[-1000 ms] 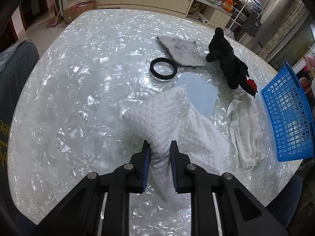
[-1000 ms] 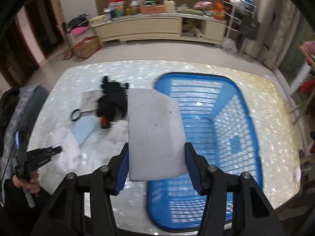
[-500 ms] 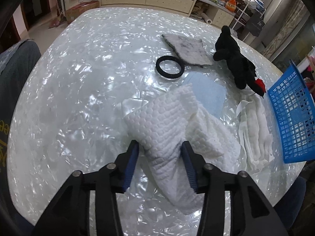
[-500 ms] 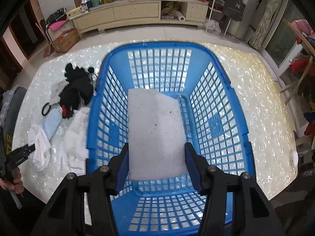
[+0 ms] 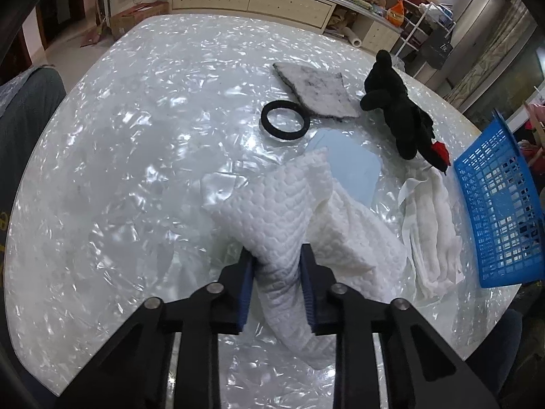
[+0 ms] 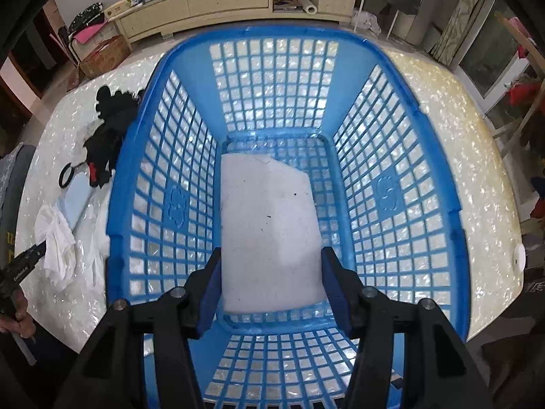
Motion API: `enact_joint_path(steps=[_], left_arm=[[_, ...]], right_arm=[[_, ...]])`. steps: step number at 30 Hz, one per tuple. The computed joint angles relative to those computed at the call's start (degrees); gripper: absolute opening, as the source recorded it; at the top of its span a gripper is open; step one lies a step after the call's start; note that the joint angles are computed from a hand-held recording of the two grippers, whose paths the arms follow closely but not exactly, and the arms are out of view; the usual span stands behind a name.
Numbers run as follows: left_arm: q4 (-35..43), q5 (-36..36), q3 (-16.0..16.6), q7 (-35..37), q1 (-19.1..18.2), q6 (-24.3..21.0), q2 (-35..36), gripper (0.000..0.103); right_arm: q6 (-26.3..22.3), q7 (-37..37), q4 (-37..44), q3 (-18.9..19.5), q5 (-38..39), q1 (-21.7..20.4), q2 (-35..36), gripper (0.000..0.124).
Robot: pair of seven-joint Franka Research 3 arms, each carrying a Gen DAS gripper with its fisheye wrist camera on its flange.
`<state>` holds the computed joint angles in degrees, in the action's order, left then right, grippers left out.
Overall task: Organize soft objects
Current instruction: 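Carry the white pad into the blue basket and open the right gripper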
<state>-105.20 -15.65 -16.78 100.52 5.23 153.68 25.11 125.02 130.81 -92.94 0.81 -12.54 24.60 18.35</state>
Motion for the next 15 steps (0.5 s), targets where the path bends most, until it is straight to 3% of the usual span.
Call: enact_joint_path(steps=[8,12,15], left_arm=[[-2.24,-2.47,-0.82,2.48,1.17,0.53,-2.76,0.018],[-3.34,-3.15,-0.41,3.43,0.75,1.37,-4.56,0.018],[-4.08,-3.88,-0.35,4.35,0.38,1.81,-6.15,0.018]], right_arm=[[-3.05,0.14,3.08,-0.09,-0.95,1.75,2.3,0.06],[-4.68,1.51,3.38,-0.63,-3.32,2.37,1.53,0.087],[-2.4,2.09,0.53,-0.27,-4.34,2.25,-1.13,0.094]])
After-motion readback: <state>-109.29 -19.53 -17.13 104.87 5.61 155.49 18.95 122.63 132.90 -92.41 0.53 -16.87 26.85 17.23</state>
